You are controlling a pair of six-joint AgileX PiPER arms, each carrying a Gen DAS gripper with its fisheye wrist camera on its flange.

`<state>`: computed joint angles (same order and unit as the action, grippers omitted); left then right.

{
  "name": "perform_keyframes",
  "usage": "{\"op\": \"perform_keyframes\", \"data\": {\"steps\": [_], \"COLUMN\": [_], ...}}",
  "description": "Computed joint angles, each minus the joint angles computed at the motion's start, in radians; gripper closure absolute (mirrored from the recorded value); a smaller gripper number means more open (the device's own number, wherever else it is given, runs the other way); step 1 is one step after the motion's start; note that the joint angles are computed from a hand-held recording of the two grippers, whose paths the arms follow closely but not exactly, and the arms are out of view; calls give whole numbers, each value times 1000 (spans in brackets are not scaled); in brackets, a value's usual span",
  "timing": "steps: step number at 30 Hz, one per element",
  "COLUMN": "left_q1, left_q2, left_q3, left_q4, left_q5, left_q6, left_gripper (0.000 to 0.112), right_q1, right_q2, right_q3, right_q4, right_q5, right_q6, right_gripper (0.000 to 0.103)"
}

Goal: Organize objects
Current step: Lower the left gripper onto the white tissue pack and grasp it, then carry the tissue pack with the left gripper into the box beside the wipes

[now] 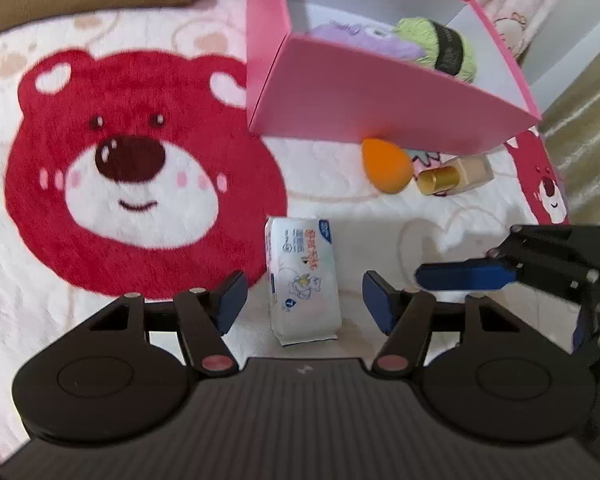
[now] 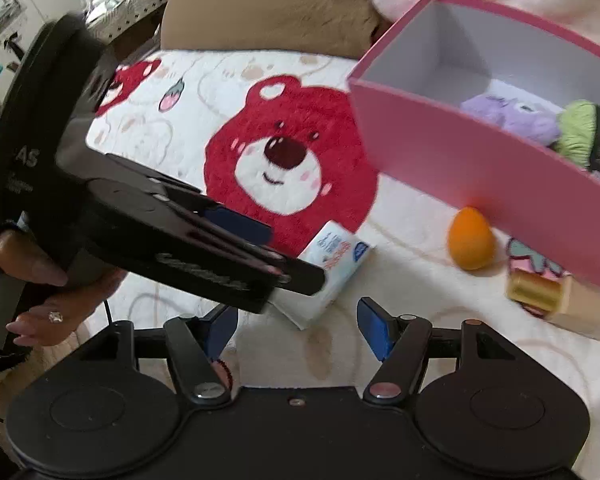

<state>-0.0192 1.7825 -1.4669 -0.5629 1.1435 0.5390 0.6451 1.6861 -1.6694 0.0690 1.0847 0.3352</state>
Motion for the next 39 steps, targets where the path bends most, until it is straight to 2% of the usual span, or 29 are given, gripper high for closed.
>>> {"op": "perform_keyframes", "data": {"steps": [5, 7, 10, 13, 16, 19, 22, 23, 24, 26, 27, 34, 39], "left_q1": [0, 8, 52, 62, 64, 68, 91, 99, 104, 104, 99, 30, 34], "left_q2": [15, 20, 61, 58, 84, 101, 124, 128, 130, 130, 127, 45, 2], "left_q3": [27, 35, 13, 30, 21, 33, 26, 28, 30, 33, 38, 131, 152], "left_q4": [-3, -19, -106, -141, -152, -174, -220, -233, -239, -233, -228, -178, -192], "left_q5": [-34, -49, -1, -21, -5, 2, 53, 59, 62, 54, 47, -63, -54], "left_q6": [-12, -19, -46, -26, -40, -61, -79, -83, -87, -93, -94, -61, -19], "left_gripper": [51, 56, 63, 69, 75, 75, 76, 76, 78, 79, 79, 75, 76], "right_q1": [19, 29, 14, -1, -1, 4, 9, 15, 29, 75, 91, 111, 100], "right_q2": [38, 48, 57, 50, 52, 58, 62, 62, 58, 62, 61, 44, 1], "right_q3": [26, 41, 59, 91, 106, 121, 143, 153, 164, 152, 150, 166, 172], "right_q4": [-18, -66, -51, 1, 16, 15, -5, -25, -60, -171, -205, -246, -222], "right_q5": [-41, -54, -61, -92, -118, -160, -203, -214, -224, -195, -185, -184, -168], "right_q6": [-27, -53, -73, -64, -39, -8, 65, 88, 109, 151, 152, 244, 250], "right_gripper": [33, 33, 33, 33, 33, 33, 29, 31, 37, 48, 50, 52, 52]}}
